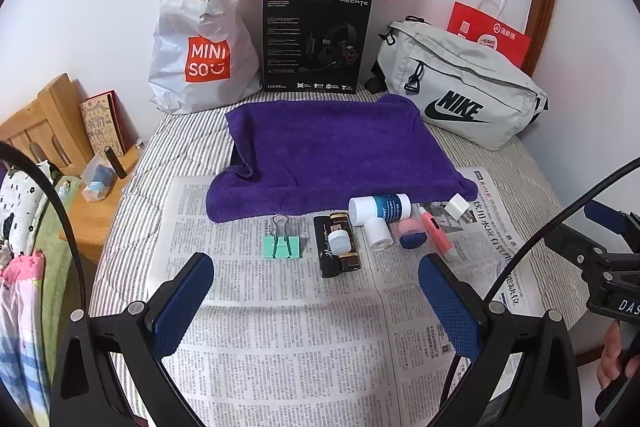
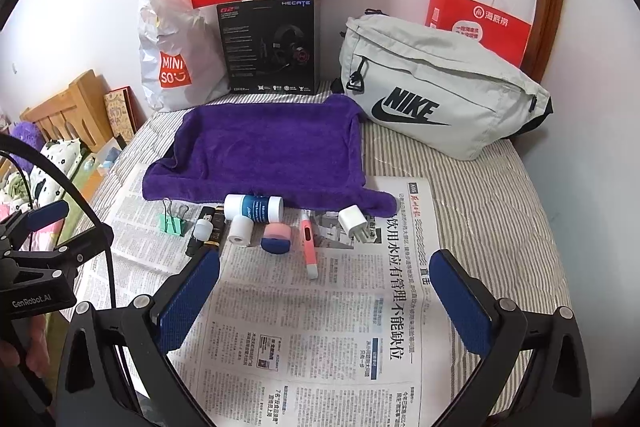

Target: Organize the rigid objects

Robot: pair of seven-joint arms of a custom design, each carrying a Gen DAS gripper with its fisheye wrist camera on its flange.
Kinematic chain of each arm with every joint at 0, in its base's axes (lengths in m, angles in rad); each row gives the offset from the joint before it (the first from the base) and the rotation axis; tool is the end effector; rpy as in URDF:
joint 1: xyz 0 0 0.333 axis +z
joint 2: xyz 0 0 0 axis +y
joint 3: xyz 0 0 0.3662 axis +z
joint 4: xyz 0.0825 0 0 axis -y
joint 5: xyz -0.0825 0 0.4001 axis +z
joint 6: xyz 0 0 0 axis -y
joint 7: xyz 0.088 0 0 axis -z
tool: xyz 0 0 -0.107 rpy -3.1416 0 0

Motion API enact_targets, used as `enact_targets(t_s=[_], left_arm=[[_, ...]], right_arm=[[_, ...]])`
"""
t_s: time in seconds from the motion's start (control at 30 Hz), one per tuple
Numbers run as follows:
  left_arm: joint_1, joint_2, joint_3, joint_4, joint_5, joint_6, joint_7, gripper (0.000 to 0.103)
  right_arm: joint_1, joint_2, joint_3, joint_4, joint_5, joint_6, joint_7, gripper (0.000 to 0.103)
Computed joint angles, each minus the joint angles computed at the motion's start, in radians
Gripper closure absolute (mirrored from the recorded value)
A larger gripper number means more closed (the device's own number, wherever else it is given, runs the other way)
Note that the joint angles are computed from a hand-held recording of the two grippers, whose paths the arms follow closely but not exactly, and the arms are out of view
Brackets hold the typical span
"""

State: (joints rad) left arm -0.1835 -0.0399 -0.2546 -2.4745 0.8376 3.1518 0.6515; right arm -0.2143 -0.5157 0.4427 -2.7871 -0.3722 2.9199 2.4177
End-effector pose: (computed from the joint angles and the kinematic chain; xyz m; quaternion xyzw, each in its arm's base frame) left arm 0.4288 -0.2747 0.4083 -0.5323 0.7714 -0.3011 0.1760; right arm 0.3732 0.1134 0.4384 -0.5731 0.7479 -0.2589 0.2126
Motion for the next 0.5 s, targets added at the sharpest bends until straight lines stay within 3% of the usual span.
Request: enact_targets(t_s=[0.17, 0.5], left_arm=[[0.012, -0.006, -0.010, -0.003, 0.049, 0.006, -0.046, 0.000], [0.001, -0.011, -0.008, -0.006, 0.019, -0.006, -0.017, 0.000]], right_arm=[[0.001, -0.012, 0.001, -0.008, 0.001, 0.004, 0.005, 0.000], [0.012, -0.029, -0.003, -0.016, 0.021, 0.000, -0.009, 0.000]])
